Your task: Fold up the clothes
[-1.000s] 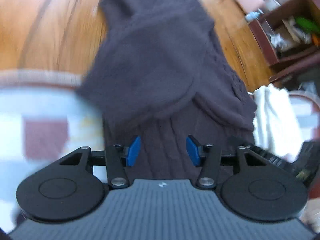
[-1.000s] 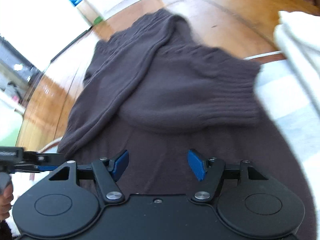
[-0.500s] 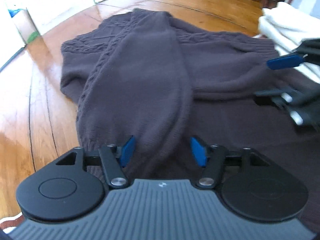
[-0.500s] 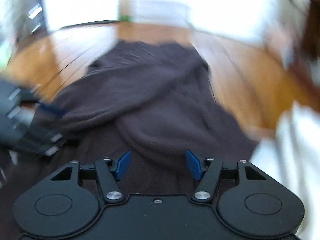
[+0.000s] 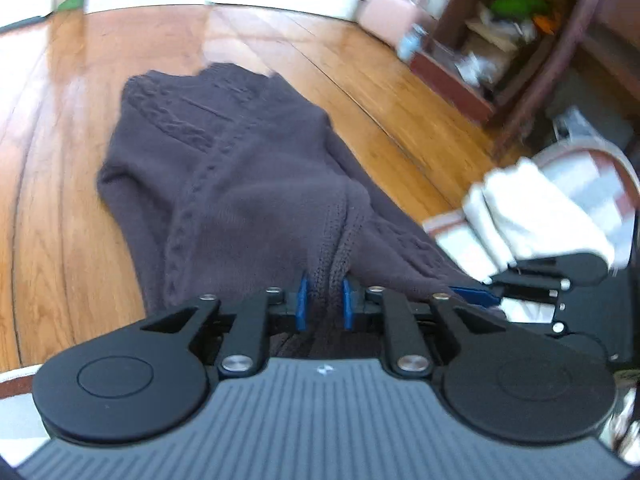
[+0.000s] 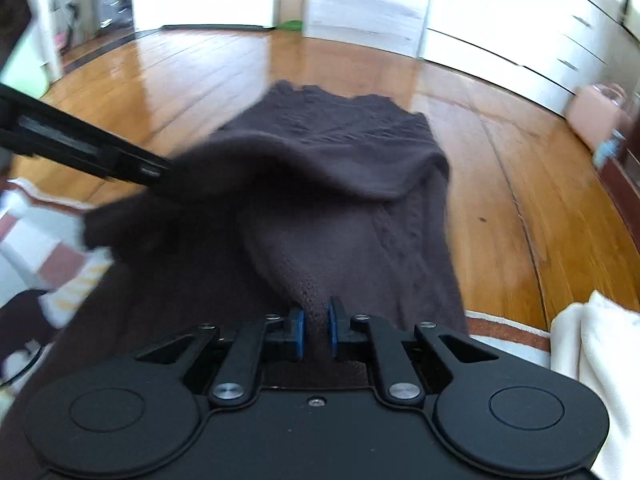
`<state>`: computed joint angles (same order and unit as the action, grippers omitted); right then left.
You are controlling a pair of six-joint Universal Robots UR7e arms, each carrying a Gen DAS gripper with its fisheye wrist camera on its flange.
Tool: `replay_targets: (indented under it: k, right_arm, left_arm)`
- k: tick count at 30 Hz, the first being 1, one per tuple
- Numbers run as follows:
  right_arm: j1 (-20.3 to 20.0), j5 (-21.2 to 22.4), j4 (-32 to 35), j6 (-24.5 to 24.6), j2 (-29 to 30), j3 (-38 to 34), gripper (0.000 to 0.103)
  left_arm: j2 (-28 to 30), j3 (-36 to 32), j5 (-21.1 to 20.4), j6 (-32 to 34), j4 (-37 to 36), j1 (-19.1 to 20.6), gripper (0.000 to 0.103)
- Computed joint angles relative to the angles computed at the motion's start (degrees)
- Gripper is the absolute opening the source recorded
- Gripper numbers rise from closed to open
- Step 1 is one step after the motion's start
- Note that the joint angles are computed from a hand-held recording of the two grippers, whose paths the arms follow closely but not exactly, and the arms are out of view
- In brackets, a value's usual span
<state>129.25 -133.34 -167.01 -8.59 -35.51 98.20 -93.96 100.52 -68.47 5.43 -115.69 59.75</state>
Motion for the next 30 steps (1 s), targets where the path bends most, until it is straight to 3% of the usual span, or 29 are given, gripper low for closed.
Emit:
replay_targets:
  k: [2, 3, 6, 8, 11, 13, 16, 19, 21, 22, 24, 26, 28, 30]
  right_arm:
    - [-0.22, -0.13, 7.41, 0.35, 0.99, -1.04, 0.019]
    - [-0.22, -2.03, 8.77, -0.31, 2.11, -1.12, 0.021]
    - [0.79, -3.61, 3.94, -1.87, 2.17, 2.55, 0.035]
    - [0.76, -0.77, -1.05, -2.06, 0.29, 6.17, 0.057]
    - [0.08, 1.37, -3.78, 1.12, -2.92, 9.52, 0.057]
    - [-0.75, 1.21, -5.13, 5.27, -4.76, 10.57, 0.058]
    - [-3.05, 2.61, -9.24, 14.29, -7.53, 12.36, 0.058]
    - [-5.62, 3.59, -11.39, 26.95, -10.39, 14.93, 0.058]
    - [-6.49, 1.42, -12.65, 29.81, -10.22, 15.67, 0.058]
    - [-6.75, 0.69, -12.28, 28.17, -9.52, 15.47, 0.057]
    - [-7.09, -0.52, -9.96, 24.09, -7.99, 14.56, 0.036]
    - [-6.31, -1.66, -12.46, 17.8, -6.35, 14.03, 0.008]
    - [-4.03, -6.78, -18.68, 11.6, -3.68, 12.79, 0.006]
    - [-2.01, -11.9, -29.26, 4.44, -0.45, 11.47, 0.006]
  left_arm:
    - [0.08, 1.84, 0.68, -0.15, 4.93, 0.42, 0.045]
    - [0.38, 2.44, 3.63, -2.1, 8.63, 0.07, 0.046]
    - [-1.8, 5.39, 9.72, -0.1, 10.39, -1.89, 0.047]
    - [-2.83, 4.77, 10.61, -0.7, 11.67, -2.73, 0.061]
    - [-4.64, 5.34, 12.73, 0.04, 7.37, -3.8, 0.062]
    - [-5.42, 6.62, 14.56, 3.09, 2.19, -4.53, 0.063]
    - [-5.78, 8.36, 13.49, 9.37, -4.53, -4.24, 0.072]
    - [-4.1, 8.66, 13.75, 9.41, -6.3, -3.02, 0.072]
    - [-2.09, 8.04, 15.04, 7.66, -4.87, -2.17, 0.072]
    - [-0.18, 6.33, 15.56, 3.75, -0.74, -1.33, 0.072]
    - [2.05, 3.5, 16.07, -6.52, 4.35, -0.35, 0.072]
    - [3.04, 2.27, 16.1, -10.12, 5.28, 0.35, 0.073]
    - [2.64, 2.77, 17.14, -6.13, 4.37, -0.57, 0.073]
    - [1.6, 4.39, 20.01, -3.01, 3.3, -1.19, 0.073]
